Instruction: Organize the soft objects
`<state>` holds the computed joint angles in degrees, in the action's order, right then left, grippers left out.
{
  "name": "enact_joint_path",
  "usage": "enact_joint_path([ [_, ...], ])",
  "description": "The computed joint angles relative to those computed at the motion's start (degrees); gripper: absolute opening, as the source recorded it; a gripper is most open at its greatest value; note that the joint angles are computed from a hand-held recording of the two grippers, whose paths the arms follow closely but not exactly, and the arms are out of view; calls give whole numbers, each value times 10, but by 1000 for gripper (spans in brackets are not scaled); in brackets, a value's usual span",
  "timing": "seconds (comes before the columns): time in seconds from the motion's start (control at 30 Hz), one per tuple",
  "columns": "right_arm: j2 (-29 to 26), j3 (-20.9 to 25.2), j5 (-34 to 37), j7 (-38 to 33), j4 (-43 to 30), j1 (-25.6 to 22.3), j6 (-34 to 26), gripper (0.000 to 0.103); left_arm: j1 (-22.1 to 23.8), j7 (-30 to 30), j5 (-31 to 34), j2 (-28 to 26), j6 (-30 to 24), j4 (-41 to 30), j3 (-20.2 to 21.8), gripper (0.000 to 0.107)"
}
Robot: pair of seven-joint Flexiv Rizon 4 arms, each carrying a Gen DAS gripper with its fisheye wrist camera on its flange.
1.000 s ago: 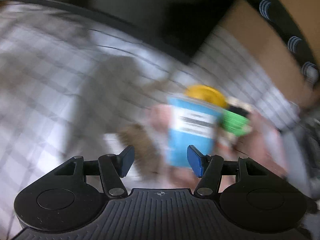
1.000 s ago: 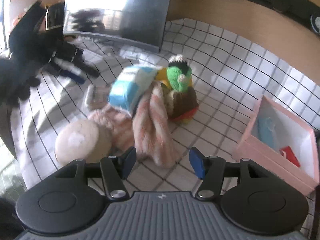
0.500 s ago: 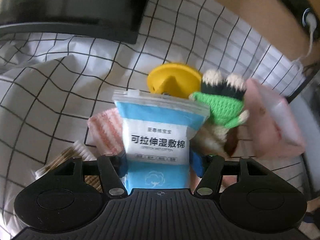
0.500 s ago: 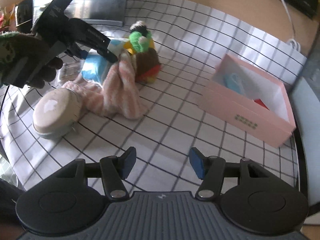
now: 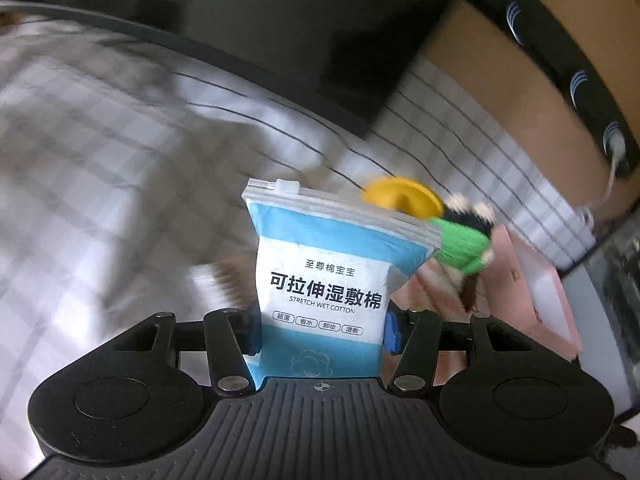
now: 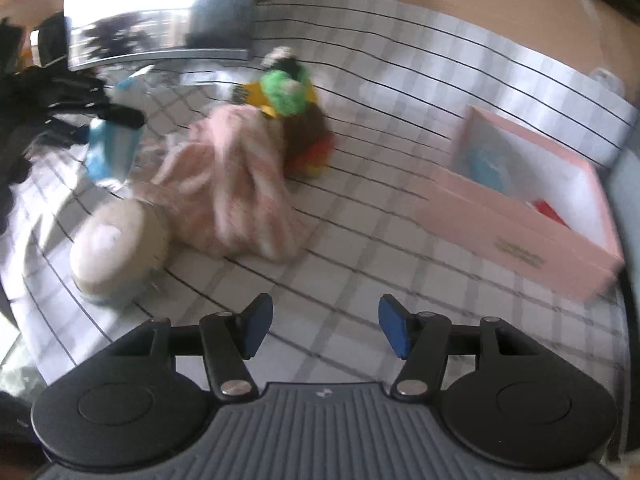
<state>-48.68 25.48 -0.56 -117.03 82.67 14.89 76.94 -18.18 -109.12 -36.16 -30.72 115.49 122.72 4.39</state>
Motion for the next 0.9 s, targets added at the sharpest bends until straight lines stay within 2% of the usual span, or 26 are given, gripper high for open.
enact_joint_path([
  [0.07,-20,24,-4,-22,-31,1,-10,59,-27,-8,-29,26,16,38,14,57],
  [0.17,-57,42,-7,-49,-94,22,-17,59,-77,17,-97,54,31,71,31,57],
  [0.23,-87,48,-1,-46,-158,41,-60,59,-95,32,-136,70,40,85,24,57],
  [0.3,-117,30,6,-12,-233,72,-118,59,-102,38,-159,84,48,99,9,57],
  [0.33,-128,23,10,-3,-261,82,-144,53,-106,44,-173,89,49,103,1,58],
  [0.37,-138,19,13,3,-288,91,-173,32,-111,52,-191,93,49,103,-6,58],
  [0.4,-142,13,15,5,-304,97,-198,17,-112,53,-198,98,52,108,-15,58],
  [0.43,-140,9,19,4,-312,101,-217,13,-108,51,-200,102,54,112,-25,58],
  [0.47,-131,14,33,-11,-303,96,-208,13,-104,45,-196,108,56,118,-34,58],
  [0.6,-60,59,105,-108,-220,48,-135,12,-74,8,-145,110,51,124,-58,58],
  [0.77,14,106,194,-201,-166,-24,-85,11,33,-104,51,92,36,107,-103,58],
  [0.83,41,102,220,-224,-141,-43,-61,11,81,-140,130,74,34,87,-130,58],
  [0.9,68,79,233,-220,-113,-50,-45,12,114,-163,186,54,20,60,-151,58],
])
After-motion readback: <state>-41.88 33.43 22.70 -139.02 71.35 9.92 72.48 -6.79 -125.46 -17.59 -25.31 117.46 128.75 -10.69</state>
